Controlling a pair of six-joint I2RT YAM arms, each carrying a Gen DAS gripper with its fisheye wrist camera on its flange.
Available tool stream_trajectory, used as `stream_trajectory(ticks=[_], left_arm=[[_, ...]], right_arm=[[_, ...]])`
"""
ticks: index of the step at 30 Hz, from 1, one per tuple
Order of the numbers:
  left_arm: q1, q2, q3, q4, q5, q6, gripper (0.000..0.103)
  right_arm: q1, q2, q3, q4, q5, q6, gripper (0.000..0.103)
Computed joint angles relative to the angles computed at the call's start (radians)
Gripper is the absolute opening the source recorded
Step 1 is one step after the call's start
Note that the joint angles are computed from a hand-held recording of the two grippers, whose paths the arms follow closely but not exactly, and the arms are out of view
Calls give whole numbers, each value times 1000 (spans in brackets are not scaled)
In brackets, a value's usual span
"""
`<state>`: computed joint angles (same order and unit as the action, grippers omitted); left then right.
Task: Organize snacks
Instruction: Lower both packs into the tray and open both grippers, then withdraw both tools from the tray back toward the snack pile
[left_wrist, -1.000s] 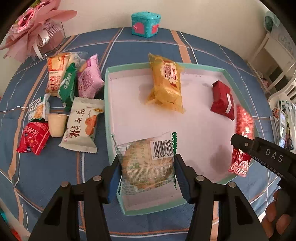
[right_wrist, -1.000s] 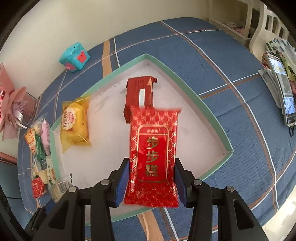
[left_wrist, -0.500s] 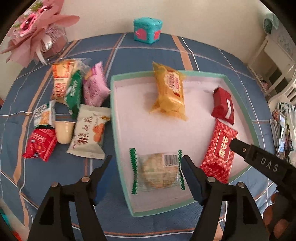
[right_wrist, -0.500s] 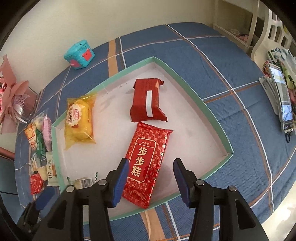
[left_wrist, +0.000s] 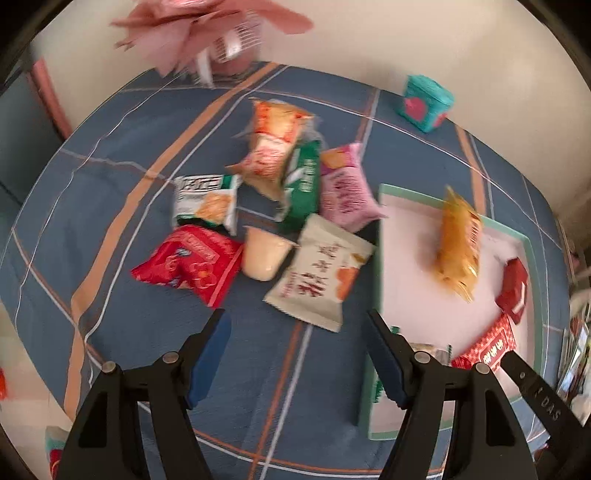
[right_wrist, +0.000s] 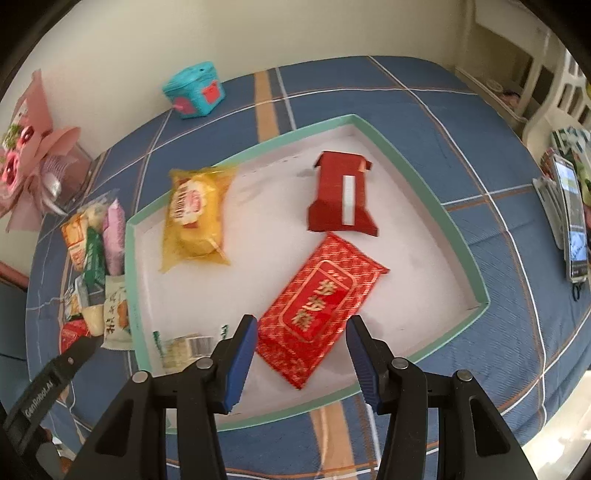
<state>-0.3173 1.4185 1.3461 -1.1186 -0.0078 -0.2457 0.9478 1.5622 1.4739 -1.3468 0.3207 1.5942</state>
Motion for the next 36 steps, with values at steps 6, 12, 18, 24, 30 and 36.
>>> stream_trajectory(ticks=[6, 12, 18, 24, 30, 36], left_arm=[[8, 25, 10, 0, -4, -10, 74], [3, 23, 6, -11, -15, -3, 83], [-4, 24, -7, -1, -42, 3, 93], [-7, 17, -11, -3, -46, 10, 95], [-3, 20, -10, -5, -35, 23, 96], [10, 21, 2, -9, -28, 51, 96]], right_arm=[[3, 48, 43, -2, -10, -31, 54], [-5, 81, 61, -29, -16, -53, 76], [0, 113, 82, -62, -4, -76, 92], [6, 114, 86, -62, 12, -86, 103], [5, 100, 63, -32, 9, -83, 103], [6, 114, 79, -20, 16, -69, 103]])
